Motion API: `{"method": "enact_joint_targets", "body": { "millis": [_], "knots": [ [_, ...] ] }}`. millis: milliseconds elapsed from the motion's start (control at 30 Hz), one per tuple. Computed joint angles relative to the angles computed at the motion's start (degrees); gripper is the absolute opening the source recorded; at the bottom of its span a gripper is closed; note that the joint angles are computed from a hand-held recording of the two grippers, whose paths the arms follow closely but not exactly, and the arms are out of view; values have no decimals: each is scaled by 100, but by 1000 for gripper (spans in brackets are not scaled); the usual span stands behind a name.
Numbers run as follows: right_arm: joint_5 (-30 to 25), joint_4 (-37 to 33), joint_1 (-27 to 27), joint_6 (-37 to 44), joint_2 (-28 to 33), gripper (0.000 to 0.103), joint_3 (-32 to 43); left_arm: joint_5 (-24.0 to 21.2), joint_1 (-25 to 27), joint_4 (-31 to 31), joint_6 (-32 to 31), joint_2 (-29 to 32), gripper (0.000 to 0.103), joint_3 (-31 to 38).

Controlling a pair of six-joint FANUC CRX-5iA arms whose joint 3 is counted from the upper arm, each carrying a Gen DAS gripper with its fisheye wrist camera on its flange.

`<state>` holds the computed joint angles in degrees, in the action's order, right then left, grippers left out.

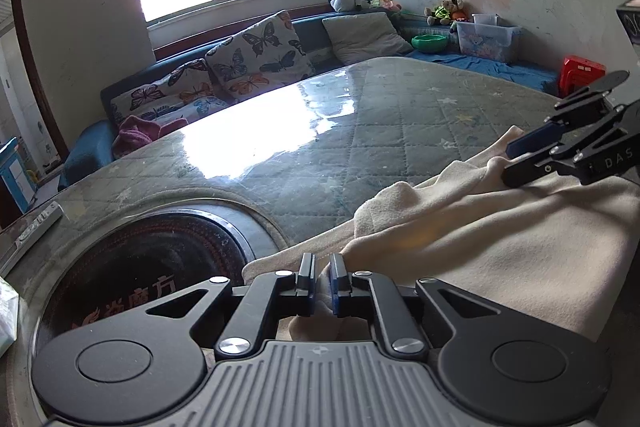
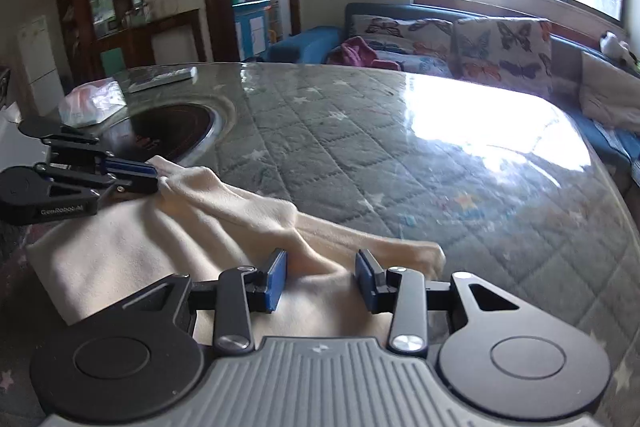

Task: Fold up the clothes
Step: 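Lay the lifted hem over the collar with both grippers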

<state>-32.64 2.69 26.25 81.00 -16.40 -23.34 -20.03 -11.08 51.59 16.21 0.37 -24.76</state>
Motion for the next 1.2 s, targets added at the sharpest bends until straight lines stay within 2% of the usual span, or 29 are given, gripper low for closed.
{"method": "enact_joint_targets", "body": {
  "millis": [100,200,233,300,333,367,500,533,633,733,800,900,1000,1100,1200],
  "knots": [
    [-190,-808,-133,742,133,38,403,-8,-1,-36,-35,12,8,23],
    [-491,-1079,-171,927,387,38,742,-15,-6,-22,-54,24,7,37],
    [-526,-1001,-135,863,464,38,777,-2,-11,-7,-61,24,7,36],
    [-508,-781,-50,670,558,28,763,37,-23,63,-92,12,6,20],
    [-472,-709,-30,597,551,16,734,69,-33,99,-94,0,5,13],
    [-330,-433,55,378,478,11,609,108,-57,193,-138,-17,5,-3],
    [529,1121,426,-726,128,10,-147,419,-258,1042,-722,-28,5,-131],
    [568,1259,448,-845,131,10,-189,467,-295,1157,-782,-18,5,-131],
    [563,1467,504,-957,309,11,-232,189,-191,618,-175,105,5,95],
    [564,1548,525,-985,384,16,-282,151,-335,1190,-633,17,8,-16],
    [611,1565,498,-1058,382,17,-306,-135,-346,1433,-698,8,8,-3],
    [608,1492,451,-1040,381,22,-302,-532,-308,1196,-478,122,8,151],
    [607,1261,386,-935,329,24,-261,-650,-213,32,611,359,7,517],
    [727,1259,356,-1043,141,24,-374,-504,-232,111,676,422,7,496],
    [780,1315,417,-1126,-53,24,-499,-475,-229,-95,841,448,8,571]
  ]
}}
